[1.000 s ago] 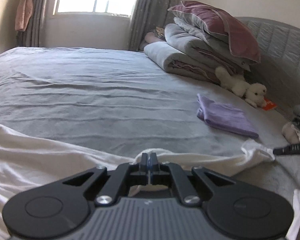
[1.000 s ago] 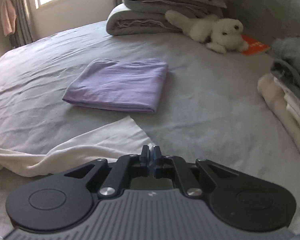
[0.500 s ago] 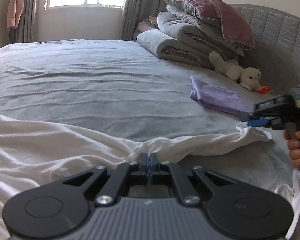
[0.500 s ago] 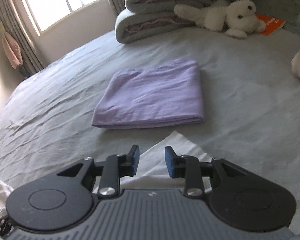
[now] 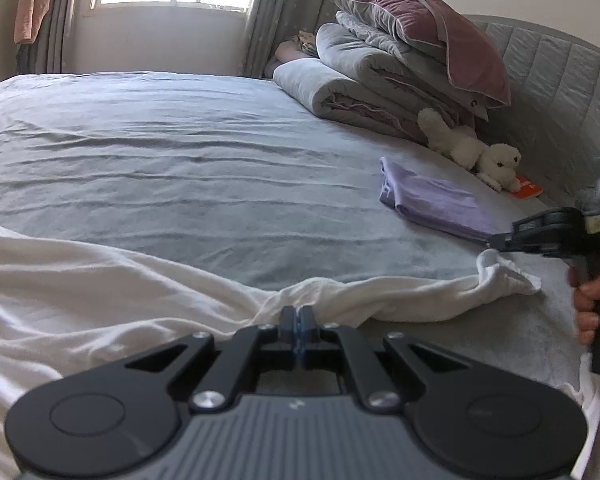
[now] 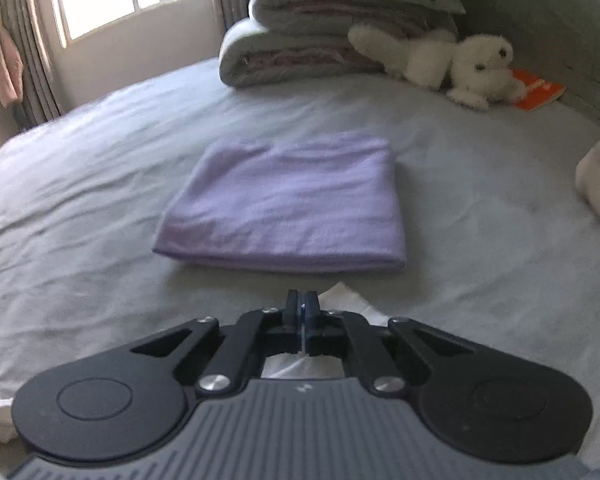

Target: Fold clothes

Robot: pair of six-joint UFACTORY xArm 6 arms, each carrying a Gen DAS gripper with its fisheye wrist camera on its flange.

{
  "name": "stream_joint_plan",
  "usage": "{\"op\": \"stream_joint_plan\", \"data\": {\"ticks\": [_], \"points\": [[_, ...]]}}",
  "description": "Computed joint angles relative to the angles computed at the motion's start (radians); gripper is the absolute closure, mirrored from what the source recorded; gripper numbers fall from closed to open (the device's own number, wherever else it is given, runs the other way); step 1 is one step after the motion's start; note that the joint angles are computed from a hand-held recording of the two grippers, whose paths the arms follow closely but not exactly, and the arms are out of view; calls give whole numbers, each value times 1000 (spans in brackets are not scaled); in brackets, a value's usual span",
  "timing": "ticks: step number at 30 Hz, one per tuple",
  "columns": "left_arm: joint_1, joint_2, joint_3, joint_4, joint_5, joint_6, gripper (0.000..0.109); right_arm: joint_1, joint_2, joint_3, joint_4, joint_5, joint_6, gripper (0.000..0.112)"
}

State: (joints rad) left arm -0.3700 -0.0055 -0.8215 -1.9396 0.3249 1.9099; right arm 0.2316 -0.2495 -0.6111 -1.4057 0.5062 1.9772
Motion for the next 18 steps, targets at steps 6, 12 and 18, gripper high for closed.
{"op": "stream_joint_plan", "data": {"ticks": [6,12,18], "points": [[13,-24,12,-25,6,28,107,30,-195,119,79,26,-120,111],[26,-47,31,-22,5,38,107,95,-363,238,273,63,-351,111],[25,-51,52,48,-3,21,107,108,-410,308,556,55,-613,110]]}}
